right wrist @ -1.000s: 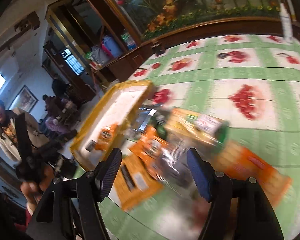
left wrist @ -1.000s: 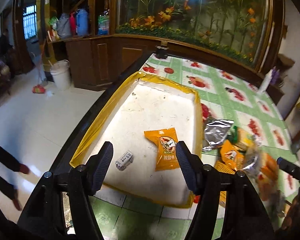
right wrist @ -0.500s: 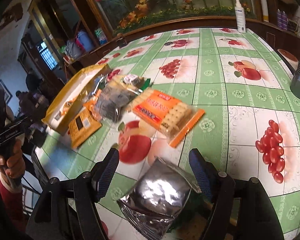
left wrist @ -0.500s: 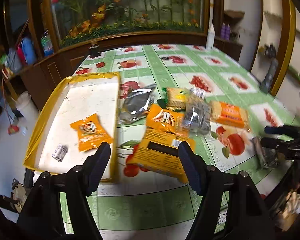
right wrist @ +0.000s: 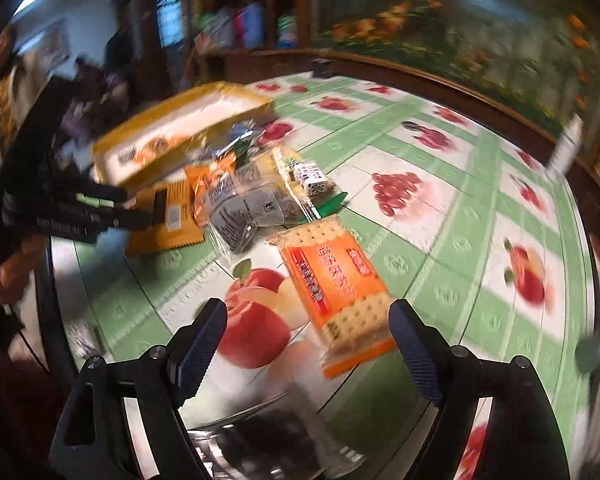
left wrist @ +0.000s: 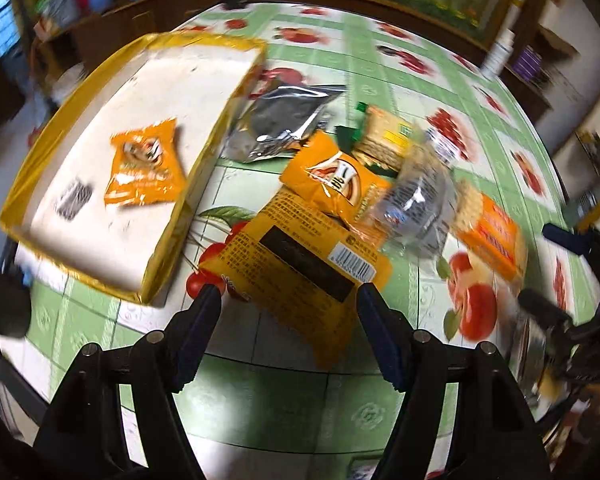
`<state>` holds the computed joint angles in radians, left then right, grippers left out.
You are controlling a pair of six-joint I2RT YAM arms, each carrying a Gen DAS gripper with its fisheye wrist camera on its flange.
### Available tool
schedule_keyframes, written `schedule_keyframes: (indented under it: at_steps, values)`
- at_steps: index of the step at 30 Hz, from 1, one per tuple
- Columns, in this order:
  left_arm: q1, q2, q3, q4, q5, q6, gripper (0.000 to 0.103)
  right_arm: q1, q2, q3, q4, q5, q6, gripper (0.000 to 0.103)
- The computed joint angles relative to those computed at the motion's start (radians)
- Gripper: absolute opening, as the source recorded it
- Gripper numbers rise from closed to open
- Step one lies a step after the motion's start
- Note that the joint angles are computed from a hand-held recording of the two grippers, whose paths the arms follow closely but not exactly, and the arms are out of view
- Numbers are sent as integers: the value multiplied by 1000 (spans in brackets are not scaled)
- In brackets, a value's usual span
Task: Organize snacks
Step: 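Grasp orange cracker pack with right gripper while left gripper grasps yellow rectangular packet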
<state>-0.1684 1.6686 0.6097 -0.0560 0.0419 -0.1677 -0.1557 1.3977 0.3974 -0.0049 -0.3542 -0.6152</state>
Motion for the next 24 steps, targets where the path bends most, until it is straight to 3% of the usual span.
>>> schedule_keyframes:
  at_steps: [5,11,14,16,20,24]
  values:
    - [-28,88,89,-49,-20,-200,72,10,209,127,1,6,-89,85]
    - [-24,191,185,-72,-11,-293,84,-1,367,222,15,-2,-97,85]
    - [-83,244,254,-127,-110,-255,84,-13,430,290,-44,-13,-91,87]
    - [-122,264,263,-118,-152,-193,84,-11,428,289,-34,3,-75,81]
    - [-161,226,180,-16,-123,-41,82,-27,394,274,-44,11,-34,56]
    - [-150,167,85,62,-40,113,71,-81,372,265,-75,-14,8,56]
